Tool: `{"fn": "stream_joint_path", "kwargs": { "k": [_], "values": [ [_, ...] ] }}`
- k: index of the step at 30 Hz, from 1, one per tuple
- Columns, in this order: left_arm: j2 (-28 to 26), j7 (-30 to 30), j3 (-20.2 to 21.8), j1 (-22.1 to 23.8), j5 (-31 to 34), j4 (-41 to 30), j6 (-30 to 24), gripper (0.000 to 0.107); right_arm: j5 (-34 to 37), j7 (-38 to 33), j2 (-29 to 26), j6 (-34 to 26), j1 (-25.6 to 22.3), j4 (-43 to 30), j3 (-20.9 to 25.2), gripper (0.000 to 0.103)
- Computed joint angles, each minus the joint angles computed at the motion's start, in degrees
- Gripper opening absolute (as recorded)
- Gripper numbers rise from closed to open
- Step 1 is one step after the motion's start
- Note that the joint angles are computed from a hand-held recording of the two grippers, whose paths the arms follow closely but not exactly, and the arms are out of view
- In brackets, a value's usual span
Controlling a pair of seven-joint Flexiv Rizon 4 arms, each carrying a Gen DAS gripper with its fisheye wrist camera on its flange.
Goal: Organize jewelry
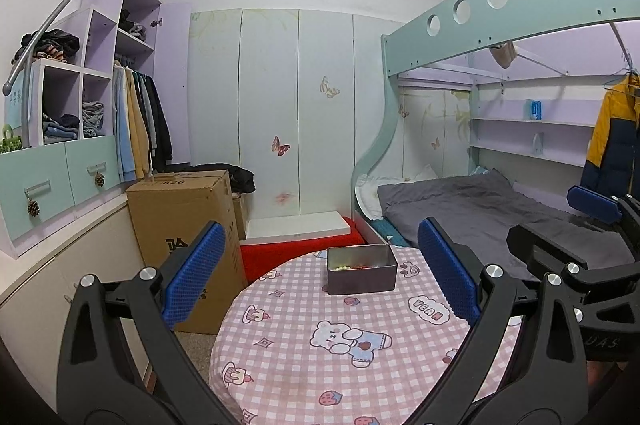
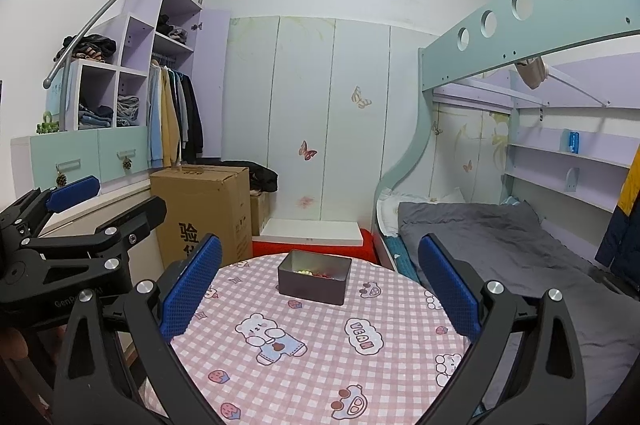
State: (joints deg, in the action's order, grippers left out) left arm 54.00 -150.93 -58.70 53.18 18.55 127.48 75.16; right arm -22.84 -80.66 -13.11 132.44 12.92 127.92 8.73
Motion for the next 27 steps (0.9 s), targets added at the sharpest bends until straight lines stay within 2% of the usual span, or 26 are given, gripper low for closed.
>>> {"fn": "stream_joint_path", "kwargs": {
  "k": [27],
  "values": [
    [-0.7, 0.09, -0.06, 0.08, 0.47, -0.19, -0.35, 0.095, 0.29, 0.29, -0.47, -0.25, 0.17, 0.25, 0.09, 0.095]
  ]
}}
